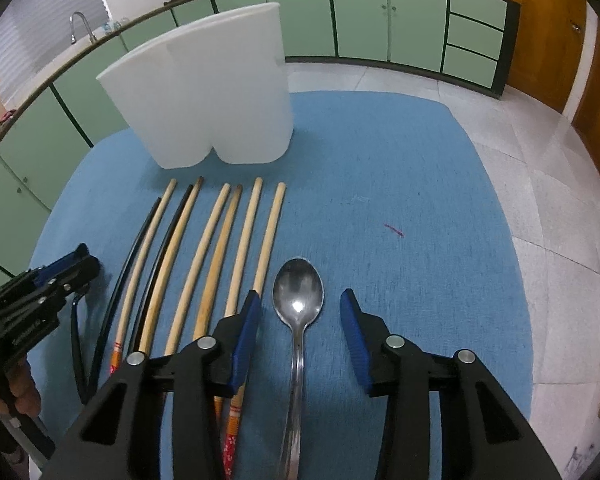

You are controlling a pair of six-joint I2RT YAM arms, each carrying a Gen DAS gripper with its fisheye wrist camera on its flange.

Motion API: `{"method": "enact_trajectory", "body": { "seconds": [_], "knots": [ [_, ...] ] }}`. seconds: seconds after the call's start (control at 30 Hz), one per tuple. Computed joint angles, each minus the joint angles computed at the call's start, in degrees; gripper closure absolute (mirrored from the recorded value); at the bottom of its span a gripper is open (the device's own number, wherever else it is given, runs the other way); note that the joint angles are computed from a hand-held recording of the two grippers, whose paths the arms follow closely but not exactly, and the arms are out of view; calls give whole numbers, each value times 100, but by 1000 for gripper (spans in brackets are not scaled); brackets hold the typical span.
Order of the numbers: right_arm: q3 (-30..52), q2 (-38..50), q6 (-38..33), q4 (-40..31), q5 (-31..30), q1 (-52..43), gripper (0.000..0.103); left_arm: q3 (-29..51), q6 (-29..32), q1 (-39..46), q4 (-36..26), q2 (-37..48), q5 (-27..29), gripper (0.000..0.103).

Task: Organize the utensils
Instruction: 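Close the left tool on the black spoon while the right tool grasps the metal spoon, then lower both spoons into the white holder and open both tools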

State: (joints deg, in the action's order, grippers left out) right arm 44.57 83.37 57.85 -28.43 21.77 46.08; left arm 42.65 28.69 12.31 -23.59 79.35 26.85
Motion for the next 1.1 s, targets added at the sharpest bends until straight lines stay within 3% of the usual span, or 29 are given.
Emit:
{"method": "enact_trajectory", "body": {
  "seconds": [0.2, 0.27, 0.43, 0.7, 1.03, 1.1],
  "knots": [
    [319, 336, -75, -166, -244, -288, 66, -276, -176, -139, 447, -357, 34, 70],
    [477, 453, -147, -310, -281, -325, 75, -307, -250, -152, 508, -412, 59, 70],
    [536, 463, -56, -417, -137, -197, 75, -226, -150, 170, 684, -246, 305, 70],
    [-130, -1117, 27, 73, 1258, 683, 75, -159, -427, 568, 1098, -495, 893, 70],
    [-149, -2020, -567, 374, 1989, 841, 75, 148, -1307, 340, 1620, -833, 1229, 70],
    [2, -2205, -957, 456, 2086, 697, 75, 338, -1624, 156, 1870, -779, 1155, 70]
  ]
}}
